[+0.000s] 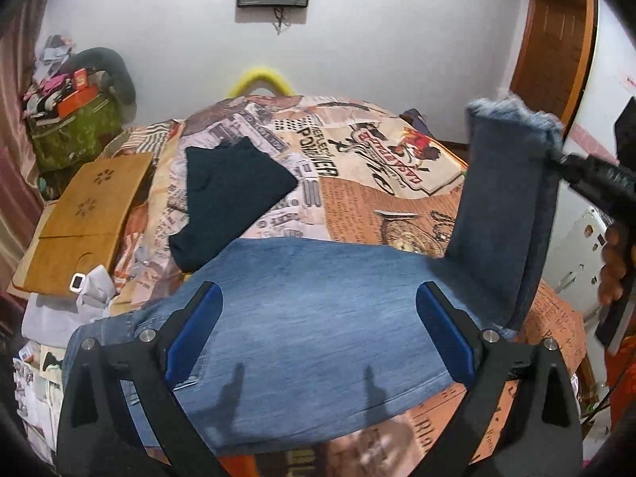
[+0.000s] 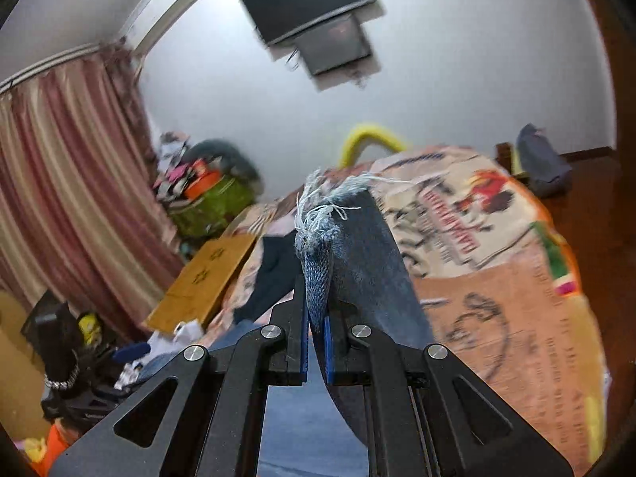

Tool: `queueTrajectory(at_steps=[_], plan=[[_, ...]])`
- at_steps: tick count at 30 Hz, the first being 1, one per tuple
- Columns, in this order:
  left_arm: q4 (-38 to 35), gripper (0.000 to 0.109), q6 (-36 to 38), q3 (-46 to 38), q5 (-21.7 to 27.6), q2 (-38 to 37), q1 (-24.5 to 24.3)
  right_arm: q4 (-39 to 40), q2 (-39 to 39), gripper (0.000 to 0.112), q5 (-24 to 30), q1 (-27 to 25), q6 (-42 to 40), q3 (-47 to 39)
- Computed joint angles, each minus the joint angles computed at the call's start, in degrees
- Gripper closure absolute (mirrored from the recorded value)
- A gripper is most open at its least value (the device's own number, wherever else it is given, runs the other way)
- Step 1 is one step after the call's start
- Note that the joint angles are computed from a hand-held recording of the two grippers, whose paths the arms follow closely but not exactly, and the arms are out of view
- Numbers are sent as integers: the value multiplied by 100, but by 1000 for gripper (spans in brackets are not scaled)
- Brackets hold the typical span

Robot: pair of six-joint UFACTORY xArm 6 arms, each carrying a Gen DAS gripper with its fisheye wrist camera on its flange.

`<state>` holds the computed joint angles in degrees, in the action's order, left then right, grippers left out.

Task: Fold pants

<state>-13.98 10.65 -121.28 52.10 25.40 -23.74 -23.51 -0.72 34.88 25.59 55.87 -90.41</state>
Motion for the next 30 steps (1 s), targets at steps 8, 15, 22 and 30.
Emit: queueTrajectory(at_steps=[8,15,22,30], plan=[[-106,10,-17,547,-16,-324,290,1302,1021,107,182,388,-1236,-679],[-13,10,-159,825,-68,-471,436,2073,1648,105,846,686,-2250,-1151],[84,10,-244,672,-5,-371,403,2525,1511,81,1009,739,-2640,-1034],[248,10,-137,-262,256,164,136,1841,679,72,611,549,-2254,-281]])
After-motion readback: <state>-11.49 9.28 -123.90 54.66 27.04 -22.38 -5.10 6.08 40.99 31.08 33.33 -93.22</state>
